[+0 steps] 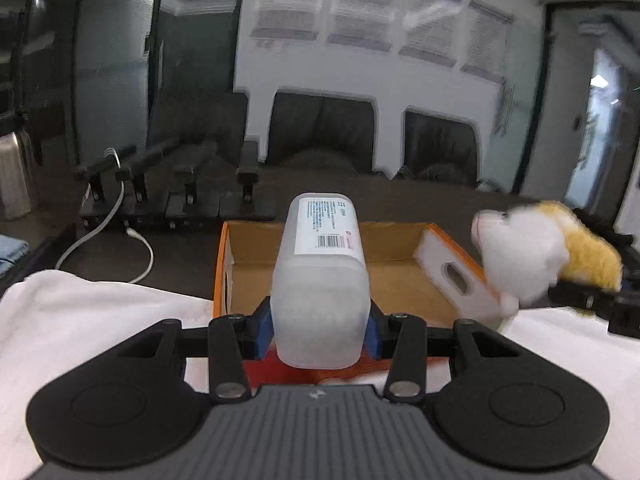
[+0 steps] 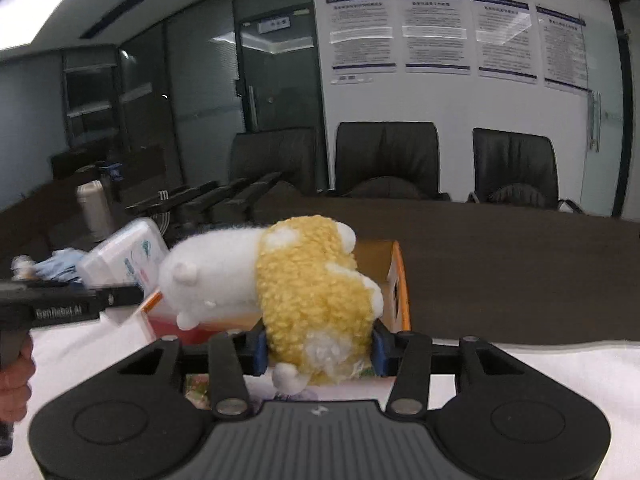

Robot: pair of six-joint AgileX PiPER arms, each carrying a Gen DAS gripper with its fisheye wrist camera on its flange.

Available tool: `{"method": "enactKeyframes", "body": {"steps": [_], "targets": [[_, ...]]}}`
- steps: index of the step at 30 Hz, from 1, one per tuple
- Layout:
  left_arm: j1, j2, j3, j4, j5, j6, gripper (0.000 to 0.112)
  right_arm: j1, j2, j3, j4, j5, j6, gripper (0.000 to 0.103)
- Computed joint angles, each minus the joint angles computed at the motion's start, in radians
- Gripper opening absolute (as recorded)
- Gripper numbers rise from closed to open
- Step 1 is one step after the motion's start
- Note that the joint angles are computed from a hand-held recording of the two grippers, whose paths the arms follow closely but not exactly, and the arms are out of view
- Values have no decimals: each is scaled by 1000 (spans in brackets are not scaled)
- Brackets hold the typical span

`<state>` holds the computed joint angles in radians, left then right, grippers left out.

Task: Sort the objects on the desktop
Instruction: 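Carry the bottle and the plush sheep into the cardboard box with both tools, then open both tools to release the bottle and sheep into the box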

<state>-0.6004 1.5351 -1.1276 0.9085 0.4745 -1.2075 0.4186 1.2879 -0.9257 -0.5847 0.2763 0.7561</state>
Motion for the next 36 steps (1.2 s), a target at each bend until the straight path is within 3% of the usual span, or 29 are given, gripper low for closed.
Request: {"method": "enactKeyframes", "body": {"steps": [3,4,8,15,17,18,20,22,23,24,26,28,29,32,34,36], "targets": [[90,215,-236,-212,15,260,44,-47,284,-300,117,91,-165,45],[113,285,-318,-257,55,294,44,-56,371,-400,153,139,-212,45],[208,478,-539,-505,135,506,44,-78,690,-800,207,351,-249,45],[249,649,-794,-628,276,702,46,-110,1075,-1384,351,681,-380,47],[244,682,-853,-627,325,716,56,-106,1149,-1491,317,749,-362,49],[244,684,-857,-642,325,741,69,-99,1157,-1492,293,741,-348,49],[243,669,-836,-691,319,810,87,-92,1177,-1527,291,769,-386,60],[248,665,-846,-752,354,895,91,-77,1149,-1474,270,745,-414,70],[246,638,-806,-760,340,921,96,-69,1117,-1407,250,700,-434,83],[244,611,-758,-763,309,943,103,-62,1086,-1341,224,652,-443,85],[248,565,-663,-811,256,1045,103,-55,1064,-1272,204,608,-486,88],[224,529,-574,-736,183,1047,103,-52,1031,-1178,197,548,-551,96],[208,510,-523,-679,142,1024,103,-48,1018,-1139,188,529,-582,103],[164,484,-405,-422,31,825,103,-10,956,-969,22,434,-493,103],[146,499,-409,-336,45,787,103,3,938,-926,-45,415,-418,103],[141,496,-425,-371,73,813,102,5,936,-937,-34,443,-390,101]]}}
